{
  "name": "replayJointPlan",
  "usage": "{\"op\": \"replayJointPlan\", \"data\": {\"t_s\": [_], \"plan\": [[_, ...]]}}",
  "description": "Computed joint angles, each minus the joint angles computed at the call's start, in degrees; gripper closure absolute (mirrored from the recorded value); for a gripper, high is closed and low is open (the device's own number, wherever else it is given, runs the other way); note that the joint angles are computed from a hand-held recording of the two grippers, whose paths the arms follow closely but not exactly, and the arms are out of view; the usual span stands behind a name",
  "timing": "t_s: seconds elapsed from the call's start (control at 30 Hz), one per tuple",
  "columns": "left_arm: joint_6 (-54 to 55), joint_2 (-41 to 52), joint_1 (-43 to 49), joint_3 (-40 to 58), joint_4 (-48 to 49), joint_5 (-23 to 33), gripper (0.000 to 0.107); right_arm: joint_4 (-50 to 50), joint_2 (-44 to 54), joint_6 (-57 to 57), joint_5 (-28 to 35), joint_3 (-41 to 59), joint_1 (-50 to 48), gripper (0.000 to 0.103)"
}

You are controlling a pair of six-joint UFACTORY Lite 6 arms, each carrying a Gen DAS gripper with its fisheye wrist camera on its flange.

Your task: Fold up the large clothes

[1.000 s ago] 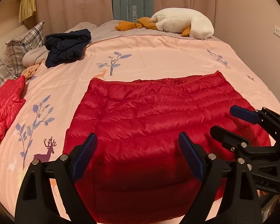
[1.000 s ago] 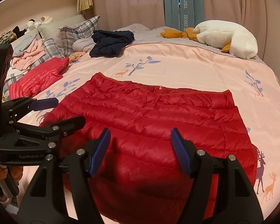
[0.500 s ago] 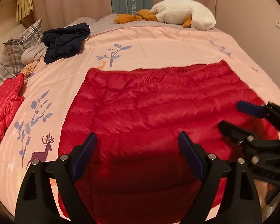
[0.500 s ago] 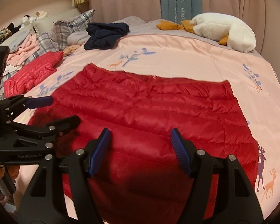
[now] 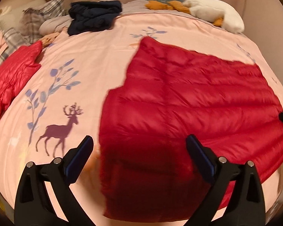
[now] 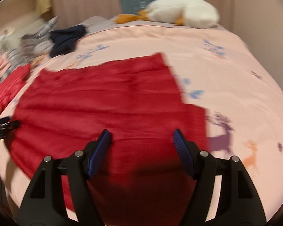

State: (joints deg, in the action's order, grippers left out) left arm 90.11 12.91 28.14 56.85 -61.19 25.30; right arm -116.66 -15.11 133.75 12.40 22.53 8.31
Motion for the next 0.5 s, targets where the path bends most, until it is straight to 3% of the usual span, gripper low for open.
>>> {"op": "replayJointPlan", "data": {"t_s": [0.17, 0.3, 0.37, 0.5], "plan": [[-3.5, -0.4, -3.6, 4.3, -0.1, 1.7, 0.007, -4.6, -0.1, 2.9, -0.9, 3.6, -2.4, 0.032], [-9.6, 2.1, -11.4, 10.6, 1.3, 4.7, 0.008, -16.7, 10.3, 13.3, -3.5, 14.6, -0.4, 0.032], [-15.0, 6.1, -15.4, 15.8, 4.9, 7.4, 0.01, -18.3, 16.8, 14.6, -5.3, 21.0, 0.3, 0.032], [-30.7, 18.9, -21.9, 31.3, 16.3, 12.5, 0.031, -20.9, 29.7, 17.2, -11.0, 34.2, 0.5, 0.035]]}}
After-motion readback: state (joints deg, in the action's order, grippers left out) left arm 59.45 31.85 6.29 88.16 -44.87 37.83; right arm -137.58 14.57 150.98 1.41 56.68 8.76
